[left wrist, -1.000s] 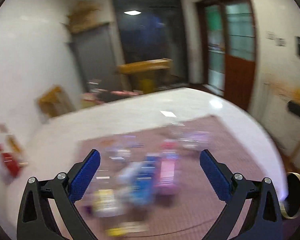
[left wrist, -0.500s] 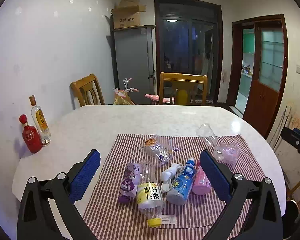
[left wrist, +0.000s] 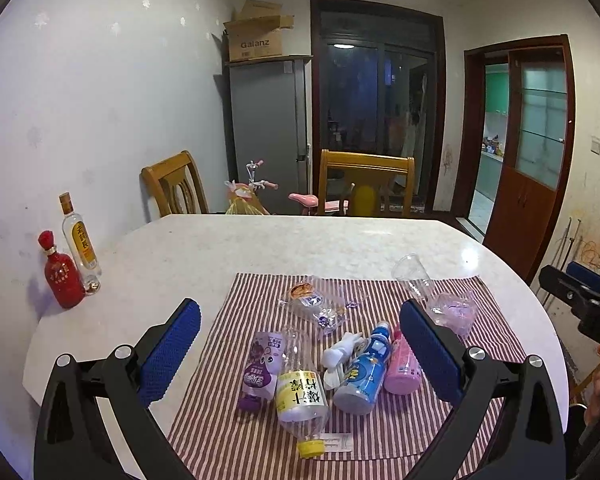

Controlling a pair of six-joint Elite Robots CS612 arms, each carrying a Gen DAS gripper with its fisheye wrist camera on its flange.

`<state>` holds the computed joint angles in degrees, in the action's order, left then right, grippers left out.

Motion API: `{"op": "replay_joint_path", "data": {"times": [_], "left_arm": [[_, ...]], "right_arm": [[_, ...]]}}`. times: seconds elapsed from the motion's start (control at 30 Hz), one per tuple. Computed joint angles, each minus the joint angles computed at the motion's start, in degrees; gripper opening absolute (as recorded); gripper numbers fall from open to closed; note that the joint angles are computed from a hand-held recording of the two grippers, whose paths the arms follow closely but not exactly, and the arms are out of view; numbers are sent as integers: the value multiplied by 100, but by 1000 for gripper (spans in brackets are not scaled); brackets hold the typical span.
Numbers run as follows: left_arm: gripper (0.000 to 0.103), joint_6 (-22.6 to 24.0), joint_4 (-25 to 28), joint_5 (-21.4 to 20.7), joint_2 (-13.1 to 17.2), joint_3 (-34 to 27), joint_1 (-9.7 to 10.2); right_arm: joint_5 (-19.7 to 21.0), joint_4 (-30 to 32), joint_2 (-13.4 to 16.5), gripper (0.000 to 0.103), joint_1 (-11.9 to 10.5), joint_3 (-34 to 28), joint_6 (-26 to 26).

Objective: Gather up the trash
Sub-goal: 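Move both tools back above the striped cloth, then grasp the clear printed plastic bag with the right tool while the left tool grasps the purple pouch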

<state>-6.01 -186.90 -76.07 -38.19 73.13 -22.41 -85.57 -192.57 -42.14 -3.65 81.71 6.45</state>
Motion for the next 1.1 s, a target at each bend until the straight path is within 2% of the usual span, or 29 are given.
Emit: {"op": "replay_joint_path", "data": {"times": [0.07,0.17,0.27,0.33,0.43,0.57,0.7,0.8,0.83,0.9,0.93,1.03,1.1], "left_arm": [[97,2,34,36,30,-38,4],[97,-67,132,18,105,-147,35],[97,-142,302,-4,192,-307,76],[97,-187,442,13,255,-423,104],[97,-263,696,78,344,-610,147],[97,-384,1120,47,487,-921,216],[97,-381,1506,40,642,-1201,262],[97,-431,1787,-45,727,-1341,299],[97,-446,1938,-90,767,-1406,318],[97,-468,2185,-94,822,-1501,336],[97,-492,2351,-92,858,-1563,348],[97,-567,2623,-174,920,-1667,382],[97,-590,2772,-323,948,-1710,415]], "right_arm": [[-26,80,42,84,-12,-70,-143],[2,367,176,86,-47,-300,-633],[66,947,368,86,-69,-644,-1463],[-54,1458,571,86,-55,-992,-2146],[-177,2372,987,87,-71,-1692,-2934],[-242,3721,1566,87,-120,-2728,-3063],[-646,4597,2159,87,-119,-3732,-3126],[-594,5341,2447,87,-166,-4293,-2926],[-534,5471,2500,79,-179,-4390,-2896],[-172,5699,2520,55,-232,-4449,-2844],[67,5864,2514,53,-269,-4476,-2673],[98,5875,2438,44,-275,-4357,-2442],[133,5801,2318,41,-273,-4155,-2319]]}}
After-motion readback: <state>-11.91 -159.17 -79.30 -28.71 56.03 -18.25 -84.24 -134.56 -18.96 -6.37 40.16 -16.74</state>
